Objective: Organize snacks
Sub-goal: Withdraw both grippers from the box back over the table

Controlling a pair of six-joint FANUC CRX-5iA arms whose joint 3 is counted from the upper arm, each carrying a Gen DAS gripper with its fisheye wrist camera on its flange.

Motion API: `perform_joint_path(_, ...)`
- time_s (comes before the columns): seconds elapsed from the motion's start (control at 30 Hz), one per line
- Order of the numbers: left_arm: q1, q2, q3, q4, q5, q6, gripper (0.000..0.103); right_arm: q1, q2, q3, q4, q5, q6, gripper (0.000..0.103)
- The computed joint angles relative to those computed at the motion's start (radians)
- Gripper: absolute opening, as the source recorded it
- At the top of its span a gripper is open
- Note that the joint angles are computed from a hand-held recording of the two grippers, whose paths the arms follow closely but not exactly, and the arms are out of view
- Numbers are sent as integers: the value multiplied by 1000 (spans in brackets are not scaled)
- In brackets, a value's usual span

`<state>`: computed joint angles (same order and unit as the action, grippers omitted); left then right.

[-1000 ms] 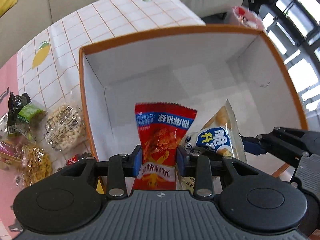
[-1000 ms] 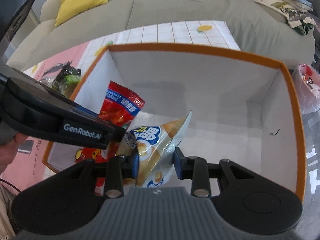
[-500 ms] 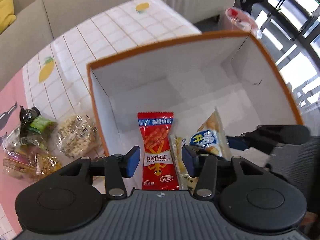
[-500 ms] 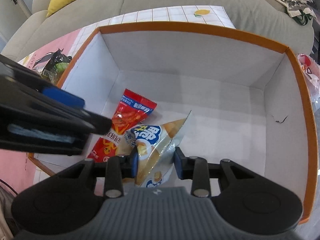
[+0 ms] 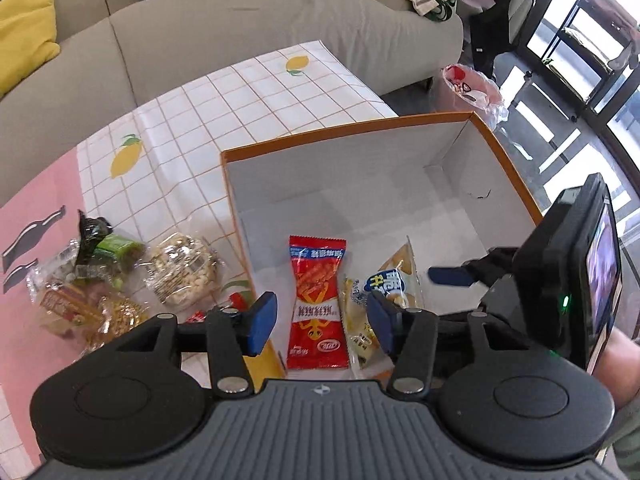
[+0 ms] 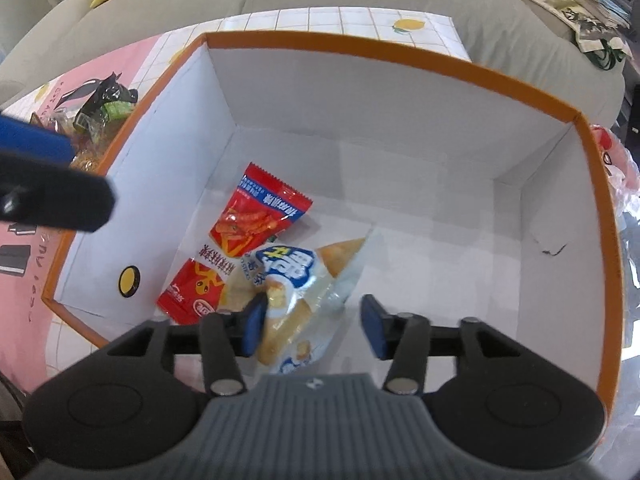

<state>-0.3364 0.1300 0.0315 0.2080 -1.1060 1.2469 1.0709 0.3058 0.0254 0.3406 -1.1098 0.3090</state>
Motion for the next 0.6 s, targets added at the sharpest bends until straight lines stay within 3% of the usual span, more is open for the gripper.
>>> perform_joint_path(0.13,27,-47,-44,21,9,-27,64,19,3,16,34,-57,-13,72)
perform_joint_path(0.3,64,-127,-111,25,41,-52,64,52,-2,32,86,-119,-49,79)
perform_joint_path(0.6,180,-317,-286,95,132,-158,64,149,-31,27,255,-169,-229,79)
